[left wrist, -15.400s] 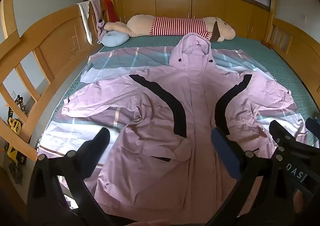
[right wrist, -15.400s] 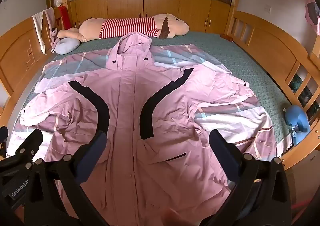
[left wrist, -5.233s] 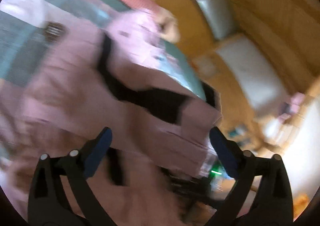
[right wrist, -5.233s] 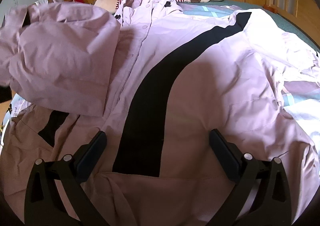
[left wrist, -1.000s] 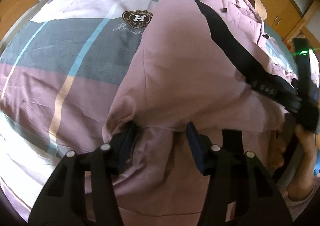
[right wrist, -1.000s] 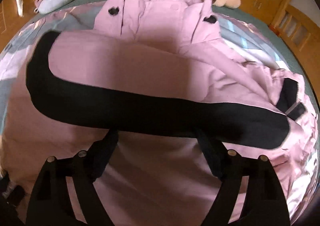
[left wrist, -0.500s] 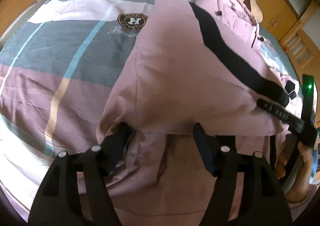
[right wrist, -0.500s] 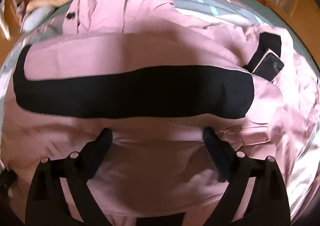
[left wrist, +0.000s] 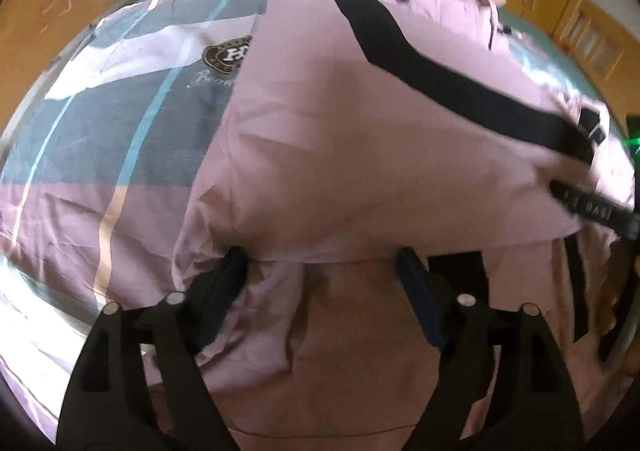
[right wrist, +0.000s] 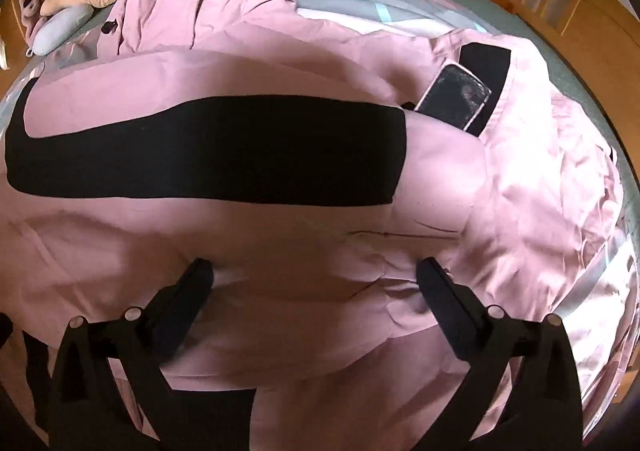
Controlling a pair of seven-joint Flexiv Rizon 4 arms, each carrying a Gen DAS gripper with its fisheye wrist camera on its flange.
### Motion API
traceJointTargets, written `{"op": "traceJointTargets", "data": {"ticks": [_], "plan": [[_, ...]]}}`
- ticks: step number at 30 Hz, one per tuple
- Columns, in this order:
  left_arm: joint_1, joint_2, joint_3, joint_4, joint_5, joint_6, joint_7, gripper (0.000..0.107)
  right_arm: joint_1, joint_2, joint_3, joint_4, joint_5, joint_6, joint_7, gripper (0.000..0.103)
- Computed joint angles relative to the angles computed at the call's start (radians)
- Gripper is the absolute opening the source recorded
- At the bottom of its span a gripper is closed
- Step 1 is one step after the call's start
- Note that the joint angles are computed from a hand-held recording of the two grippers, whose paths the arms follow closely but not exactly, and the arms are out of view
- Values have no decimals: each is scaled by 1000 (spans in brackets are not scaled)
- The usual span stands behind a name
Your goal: Fold large clothes
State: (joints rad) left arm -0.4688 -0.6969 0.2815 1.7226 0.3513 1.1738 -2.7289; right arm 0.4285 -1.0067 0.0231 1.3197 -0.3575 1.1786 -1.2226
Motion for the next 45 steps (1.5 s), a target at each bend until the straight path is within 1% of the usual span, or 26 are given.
{"op": "traceJointTargets", "data": {"ticks": [2,4,5,6,8,9,10,12,15,17,19,21,23,25,27,28,29,30,32,35,36,37,39,41,43,45], "plan": [[19,-1,-21,1,-15,-5,23,86,1,3,-4,11,-3,12,0,102],[48,2,-49,15,-36,13,57,89,-33,13,47,-5,-12,-44,-36,102],[60,5,-59,26,-47,28,73,90,-36,41,47,21,23,-42,-54,102],[55,7,-53,33,-52,39,71,90,-63,71,57,55,51,22,-51,102],[39,11,-34,42,-59,56,54,90,-94,123,39,130,88,174,-23,102],[27,12,-25,47,-60,67,42,91,-117,136,26,140,105,218,-6,102],[27,15,-21,58,-62,92,35,92,-141,137,23,130,117,224,7,102],[11,19,1,79,-69,151,-3,92,-230,120,72,58,157,152,15,102],[-16,22,60,145,-91,350,-95,94,-410,47,213,-116,297,4,-23,102],[-18,17,80,173,-110,470,-117,94,-485,-2,281,-205,377,-56,-60,102],[-30,13,92,172,-136,496,-106,94,-541,-71,338,-323,452,-144,-83,102],[-43,9,100,157,-157,491,-75,94,-555,-137,341,-428,468,-214,-50,101],[-66,1,113,128,-177,439,-31,94,-548,-160,310,-466,520,-250,-40,94],[-91,-13,129,104,-197,398,6,94,-548,-195,307,-525,556,-286,-38,82],[-114,-30,142,71,-220,328,50,94,-550,-224,305,-572,596,-276,-57,80],[-124,-34,145,66,-224,311,54,94,-542,-225,291,-577,607,-266,-58,71],[-105,-40,122,61,-237,302,84,94,-528,-232,263,-597,605,-272,-43,58],[-91,-44,105,60,-247,301,100,94,-512,-230,227,-601,598,-280,-18,20],[-84,-50,96,60,-263,304,113,94,-512,-219,226,-588,621,-236,-46,7],[-80,-53,92,64,-284,311,128,94,-481,-129,208,-442,613,-22,-162,6],[-81,-53,93,68,-290,317,132,94,-474,-112,219,-418,603,24,-199,5],[-86,-53,96,70,-296,321,133,94,-471,-73,260,-374,607,78,-286,5],[-90,-53,98,75,-310,331,139,94,-490,-44,357,-352,601,90,-390,5],[-104,-55,110,76,-322,329,142,95,-498,0,473,-320,624,79,-538,5],[-115,-54,119,78,-330,328,144,95,-488,49,537,-268,645,70,-655,5],[-125,-49,130,86,-334,340,141,95,-483,80,617,-228,663,14,-785,5]]}}
